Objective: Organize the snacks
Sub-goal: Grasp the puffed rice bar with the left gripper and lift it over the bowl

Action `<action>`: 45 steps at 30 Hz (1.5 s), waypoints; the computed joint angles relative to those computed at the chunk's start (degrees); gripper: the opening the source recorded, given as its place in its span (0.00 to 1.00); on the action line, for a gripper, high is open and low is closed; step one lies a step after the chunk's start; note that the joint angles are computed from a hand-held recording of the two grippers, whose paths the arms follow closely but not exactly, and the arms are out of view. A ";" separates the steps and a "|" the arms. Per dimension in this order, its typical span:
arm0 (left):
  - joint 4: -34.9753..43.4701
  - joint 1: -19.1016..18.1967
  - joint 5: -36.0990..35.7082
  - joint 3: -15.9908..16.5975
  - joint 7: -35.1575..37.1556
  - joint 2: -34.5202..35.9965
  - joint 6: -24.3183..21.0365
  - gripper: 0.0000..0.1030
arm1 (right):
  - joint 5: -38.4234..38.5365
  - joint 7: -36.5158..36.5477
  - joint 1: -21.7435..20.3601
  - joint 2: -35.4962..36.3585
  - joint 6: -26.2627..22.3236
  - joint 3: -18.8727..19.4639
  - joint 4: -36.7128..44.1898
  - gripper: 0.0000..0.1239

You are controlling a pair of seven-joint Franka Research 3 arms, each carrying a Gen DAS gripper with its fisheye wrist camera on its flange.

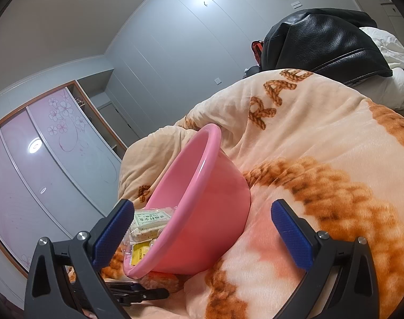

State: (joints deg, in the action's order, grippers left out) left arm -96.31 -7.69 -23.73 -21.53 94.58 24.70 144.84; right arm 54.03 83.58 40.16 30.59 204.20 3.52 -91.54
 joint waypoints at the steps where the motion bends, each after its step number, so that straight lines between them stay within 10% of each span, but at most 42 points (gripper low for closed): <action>1: -0.51 1.02 -1.06 -0.53 1.27 -0.66 -0.82 0.67 | 0.16 -0.12 0.13 0.01 -0.08 -0.15 0.05 0.83; 12: -8.01 1.39 -10.94 -0.94 17.21 -10.74 0.20 0.67 | 0.18 -0.05 0.17 -0.04 -0.08 -0.20 -0.02 0.83; 22: -9.58 4.13 -43.69 1.03 45.86 -14.74 -3.80 0.67 | 0.55 -0.32 0.39 -0.06 -0.29 -0.49 0.09 0.83; 25: -8.37 3.04 -51.86 3.15 46.34 -13.82 2.05 0.67 | 2.72 -1.88 1.71 0.01 -1.06 -1.97 0.55 0.83; 28: -7.14 -0.13 -47.34 4.56 41.72 -11.70 12.12 0.67 | 4.91 -3.52 2.89 0.27 -1.69 -3.28 1.32 0.83; 37: -9.32 -3.42 -22.21 3.74 28.16 -8.41 20.45 0.77 | 7.52 -5.89 3.55 0.41 -2.16 -3.89 2.04 0.83; 45: -12.40 4.58 -35.29 -5.61 38.78 -10.31 25.56 0.77 | 8.35 -6.83 3.39 0.57 -2.21 -3.61 2.58 0.83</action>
